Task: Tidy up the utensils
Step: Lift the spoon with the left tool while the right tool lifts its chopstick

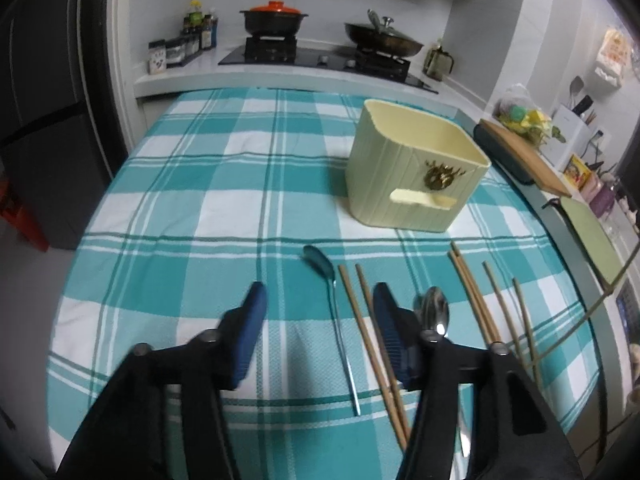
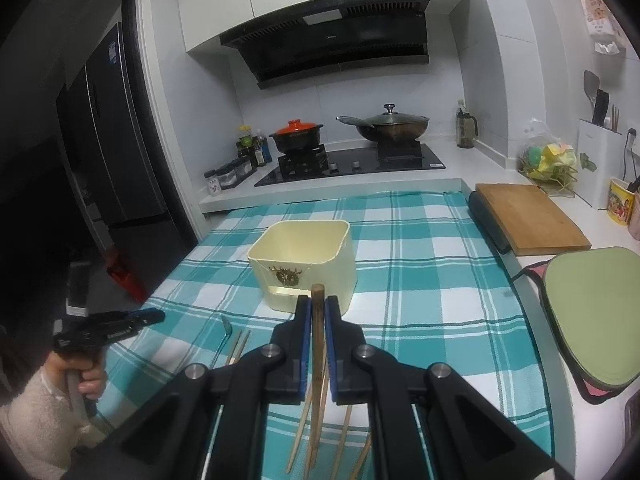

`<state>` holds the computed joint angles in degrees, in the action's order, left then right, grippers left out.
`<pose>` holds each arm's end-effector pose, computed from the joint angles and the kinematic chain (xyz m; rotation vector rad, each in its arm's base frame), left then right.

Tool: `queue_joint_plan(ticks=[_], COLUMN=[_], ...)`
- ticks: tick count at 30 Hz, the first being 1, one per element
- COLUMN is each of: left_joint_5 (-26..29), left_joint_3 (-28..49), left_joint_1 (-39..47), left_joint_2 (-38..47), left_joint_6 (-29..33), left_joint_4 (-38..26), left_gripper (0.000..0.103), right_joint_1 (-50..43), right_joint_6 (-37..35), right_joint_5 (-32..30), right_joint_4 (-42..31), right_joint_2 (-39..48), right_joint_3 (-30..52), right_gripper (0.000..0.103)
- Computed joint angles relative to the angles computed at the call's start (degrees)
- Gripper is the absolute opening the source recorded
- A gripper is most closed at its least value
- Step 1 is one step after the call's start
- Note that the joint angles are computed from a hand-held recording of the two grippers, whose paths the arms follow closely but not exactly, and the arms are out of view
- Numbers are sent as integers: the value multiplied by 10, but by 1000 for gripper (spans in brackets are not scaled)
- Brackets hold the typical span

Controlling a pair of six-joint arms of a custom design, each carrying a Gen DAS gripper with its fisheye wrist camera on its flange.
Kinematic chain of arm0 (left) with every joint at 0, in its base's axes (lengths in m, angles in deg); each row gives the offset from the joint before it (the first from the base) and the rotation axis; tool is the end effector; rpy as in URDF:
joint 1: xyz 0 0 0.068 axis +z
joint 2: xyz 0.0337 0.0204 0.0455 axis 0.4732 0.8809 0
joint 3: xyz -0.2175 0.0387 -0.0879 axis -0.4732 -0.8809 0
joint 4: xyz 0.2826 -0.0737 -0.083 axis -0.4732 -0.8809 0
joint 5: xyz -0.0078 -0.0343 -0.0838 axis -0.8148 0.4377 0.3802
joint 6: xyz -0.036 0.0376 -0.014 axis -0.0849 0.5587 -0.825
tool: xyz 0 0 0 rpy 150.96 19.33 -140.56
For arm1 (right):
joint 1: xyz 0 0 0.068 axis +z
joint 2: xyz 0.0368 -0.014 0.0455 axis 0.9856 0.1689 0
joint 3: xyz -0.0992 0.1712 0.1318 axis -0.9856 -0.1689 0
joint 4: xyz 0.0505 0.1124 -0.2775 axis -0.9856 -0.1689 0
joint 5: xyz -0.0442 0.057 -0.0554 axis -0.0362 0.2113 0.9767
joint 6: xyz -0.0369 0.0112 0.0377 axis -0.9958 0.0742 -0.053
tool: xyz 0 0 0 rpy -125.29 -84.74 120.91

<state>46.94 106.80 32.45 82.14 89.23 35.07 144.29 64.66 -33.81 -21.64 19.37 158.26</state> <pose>0.2623 0.0070 0.2671 0.2916 2.4209 -0.3172 0.1145 0.1804 0.3637 0.1652 2.1882 0.2718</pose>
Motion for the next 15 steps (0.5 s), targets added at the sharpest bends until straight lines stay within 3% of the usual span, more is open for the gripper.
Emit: queue_joint_plan(ticks=[5, 15], left_joint_5=[-47, -56], left_joint_3=[11, 93], left_joint_1=[-53, -102], left_joint_2=[103, 271], left_joint_6=[-15, -70], left_joint_4=[45, 96], left_gripper=[67, 69], right_joint_1=[10, 18], right_joint_6=[-4, 4], right_joint_5=[5, -2], right_joint_4=[9, 21], right_joint_2=[-1, -17], right_joint_3=[-2, -27], right_gripper=[7, 7])
